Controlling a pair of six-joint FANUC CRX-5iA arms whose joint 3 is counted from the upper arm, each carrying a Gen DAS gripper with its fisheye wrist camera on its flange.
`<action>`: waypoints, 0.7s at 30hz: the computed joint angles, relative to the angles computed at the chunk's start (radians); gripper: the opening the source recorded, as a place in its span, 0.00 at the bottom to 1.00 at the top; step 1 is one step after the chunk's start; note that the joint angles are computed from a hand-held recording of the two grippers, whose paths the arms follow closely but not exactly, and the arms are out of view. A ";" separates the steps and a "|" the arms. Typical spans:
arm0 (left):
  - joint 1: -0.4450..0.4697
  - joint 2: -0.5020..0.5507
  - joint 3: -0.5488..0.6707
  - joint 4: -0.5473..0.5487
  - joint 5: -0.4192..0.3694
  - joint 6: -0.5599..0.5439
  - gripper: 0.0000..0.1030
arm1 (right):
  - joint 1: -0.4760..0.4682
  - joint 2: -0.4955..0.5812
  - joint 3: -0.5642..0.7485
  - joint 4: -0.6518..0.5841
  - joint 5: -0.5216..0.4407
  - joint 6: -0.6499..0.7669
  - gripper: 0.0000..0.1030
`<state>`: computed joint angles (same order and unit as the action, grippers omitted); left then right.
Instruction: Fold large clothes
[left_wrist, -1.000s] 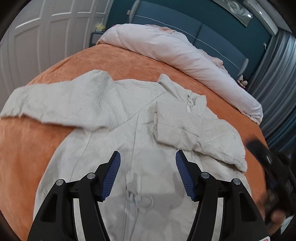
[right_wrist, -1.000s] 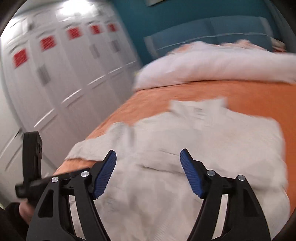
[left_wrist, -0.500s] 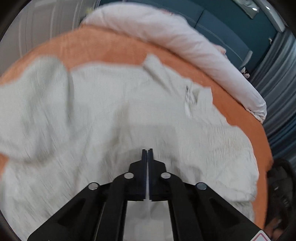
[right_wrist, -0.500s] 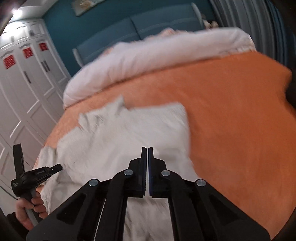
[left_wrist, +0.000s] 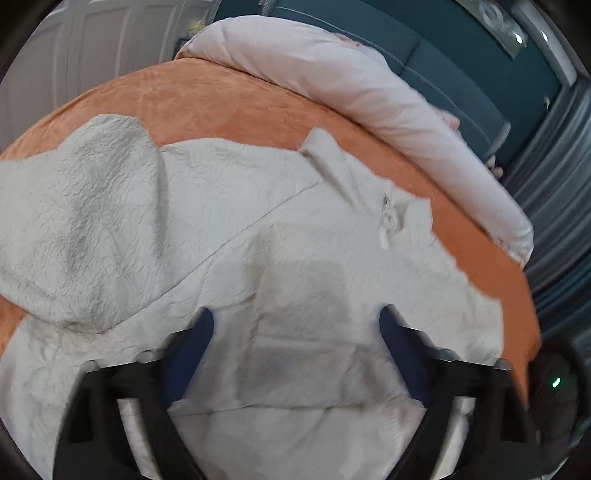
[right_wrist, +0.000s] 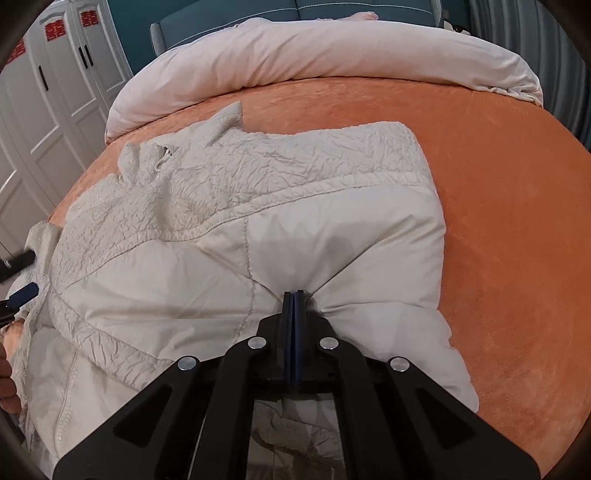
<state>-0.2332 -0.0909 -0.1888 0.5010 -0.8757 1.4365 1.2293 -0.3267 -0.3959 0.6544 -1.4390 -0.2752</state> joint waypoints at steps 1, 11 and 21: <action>-0.007 0.020 0.023 -0.018 -0.018 0.005 0.86 | 0.006 0.001 -0.001 0.005 -0.006 -0.005 0.00; -0.023 -0.002 0.033 0.005 0.061 -0.108 0.17 | 0.078 -0.008 0.036 0.237 -0.089 -0.056 0.03; -0.062 0.006 0.012 -0.273 0.085 -0.008 0.20 | 0.012 0.030 0.055 0.069 -0.079 -0.004 0.02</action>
<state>-0.2951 -0.0846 -0.1769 0.2283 -0.7903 1.4284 1.2416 -0.2972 -0.3412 0.7236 -1.5179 -0.2791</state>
